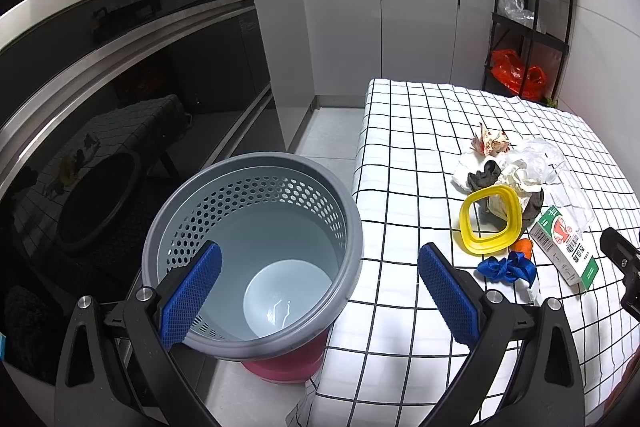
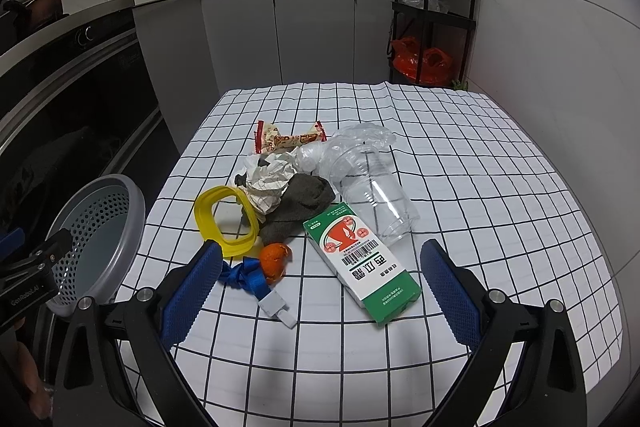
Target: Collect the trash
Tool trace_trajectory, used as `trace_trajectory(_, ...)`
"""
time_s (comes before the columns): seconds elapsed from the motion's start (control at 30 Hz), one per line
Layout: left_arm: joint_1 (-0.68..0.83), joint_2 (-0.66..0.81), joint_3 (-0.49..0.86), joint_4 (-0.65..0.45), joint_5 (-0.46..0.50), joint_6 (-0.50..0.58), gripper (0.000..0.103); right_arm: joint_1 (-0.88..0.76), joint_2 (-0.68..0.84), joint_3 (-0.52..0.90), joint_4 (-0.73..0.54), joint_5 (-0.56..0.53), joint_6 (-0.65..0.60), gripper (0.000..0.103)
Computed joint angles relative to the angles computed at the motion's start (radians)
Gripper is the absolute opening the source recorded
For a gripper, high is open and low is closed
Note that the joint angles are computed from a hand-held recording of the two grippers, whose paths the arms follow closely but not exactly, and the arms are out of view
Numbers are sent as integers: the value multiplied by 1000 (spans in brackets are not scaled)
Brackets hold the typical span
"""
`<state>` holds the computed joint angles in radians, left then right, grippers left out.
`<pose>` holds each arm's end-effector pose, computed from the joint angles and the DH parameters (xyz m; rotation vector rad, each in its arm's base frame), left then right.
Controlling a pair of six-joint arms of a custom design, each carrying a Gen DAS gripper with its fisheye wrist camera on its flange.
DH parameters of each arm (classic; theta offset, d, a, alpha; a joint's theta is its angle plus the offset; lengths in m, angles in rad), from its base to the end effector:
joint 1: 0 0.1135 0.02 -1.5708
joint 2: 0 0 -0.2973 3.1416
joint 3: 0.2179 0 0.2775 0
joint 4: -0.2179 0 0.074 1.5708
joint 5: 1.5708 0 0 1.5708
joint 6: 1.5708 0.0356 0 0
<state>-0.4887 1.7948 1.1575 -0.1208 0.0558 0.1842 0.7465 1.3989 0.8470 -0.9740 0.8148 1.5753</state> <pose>0.3691 -0.1985 0.2151 0.7982 2.1971 -0.2170 0.1906 0.1411 0.2171 0.9684 2.1450 -0.3563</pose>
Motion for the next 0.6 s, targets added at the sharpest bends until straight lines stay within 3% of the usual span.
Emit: trace_trajectory(0.6, 8, 7, 4, 2, 0, 8, 96, 1, 1, -8, 20, 2, -2, 95)
